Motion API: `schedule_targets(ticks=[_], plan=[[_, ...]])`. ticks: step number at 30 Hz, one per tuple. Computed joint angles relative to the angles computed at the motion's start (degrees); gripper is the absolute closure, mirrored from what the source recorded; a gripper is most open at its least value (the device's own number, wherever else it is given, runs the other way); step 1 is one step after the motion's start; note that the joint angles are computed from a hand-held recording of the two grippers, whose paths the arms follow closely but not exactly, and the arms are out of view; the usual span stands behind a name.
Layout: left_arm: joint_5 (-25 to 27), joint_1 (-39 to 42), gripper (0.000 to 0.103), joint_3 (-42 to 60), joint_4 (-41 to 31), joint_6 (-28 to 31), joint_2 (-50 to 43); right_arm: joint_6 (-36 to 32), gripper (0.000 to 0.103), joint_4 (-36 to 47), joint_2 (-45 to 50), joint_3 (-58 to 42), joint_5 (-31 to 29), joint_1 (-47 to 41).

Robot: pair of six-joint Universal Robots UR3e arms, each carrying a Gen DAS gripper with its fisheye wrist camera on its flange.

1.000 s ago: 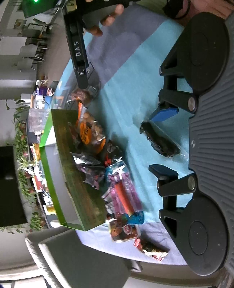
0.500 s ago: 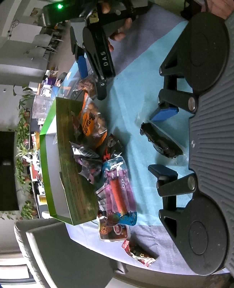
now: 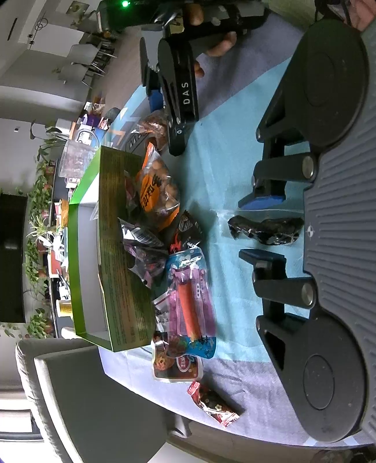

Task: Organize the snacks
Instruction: 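Grasp the dark wrapped bar with the left tool while the right tool grasps a clear bag of dried meat, then carry the dark bar and dried-meat bag into the green box and open both tools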

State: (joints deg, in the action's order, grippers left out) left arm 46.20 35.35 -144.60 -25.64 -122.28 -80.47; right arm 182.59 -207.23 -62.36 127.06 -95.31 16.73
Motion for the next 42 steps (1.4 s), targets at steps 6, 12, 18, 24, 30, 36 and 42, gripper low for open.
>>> schedule_targets(ticks=[6,12,18,24,30,36,42], plan=[[-2.0,1.9,0.076,-0.9,-1.4,-1.1,3.0,3.0,0.048,-2.4,-1.7,2.3,-0.7,0.4],[-4.6,3.3,0.076,-0.9,-3.5,-0.9,6.5,5.3,0.048,-3.7,-4.2,3.3,-1.8,1.5],[-6.1,3.1,0.076,-0.1,-0.3,-4.3,5.6,7.1,0.048,-3.6,-5.3,1.0,-5.4,4.1],[-7.0,1.5,0.076,2.3,8.4,-12.6,2.0,9.1,0.048,-3.2,-4.7,-4.0,-6.6,5.3],[-5.9,-2.2,0.076,6.4,22.4,-24.6,-5.2,10.5,0.048,0.1,-2.3,-10.7,-8.4,6.4],[-3.0,-6.7,0.076,12.1,31.5,-33.2,-12.3,9.8,0.048,0.9,-0.4,-15.0,-8.5,6.8],[0.7,-11.7,0.076,20.5,34.6,-38.5,-19.2,9.4,0.048,2.6,1.1,-18.9,-7.8,6.1]])
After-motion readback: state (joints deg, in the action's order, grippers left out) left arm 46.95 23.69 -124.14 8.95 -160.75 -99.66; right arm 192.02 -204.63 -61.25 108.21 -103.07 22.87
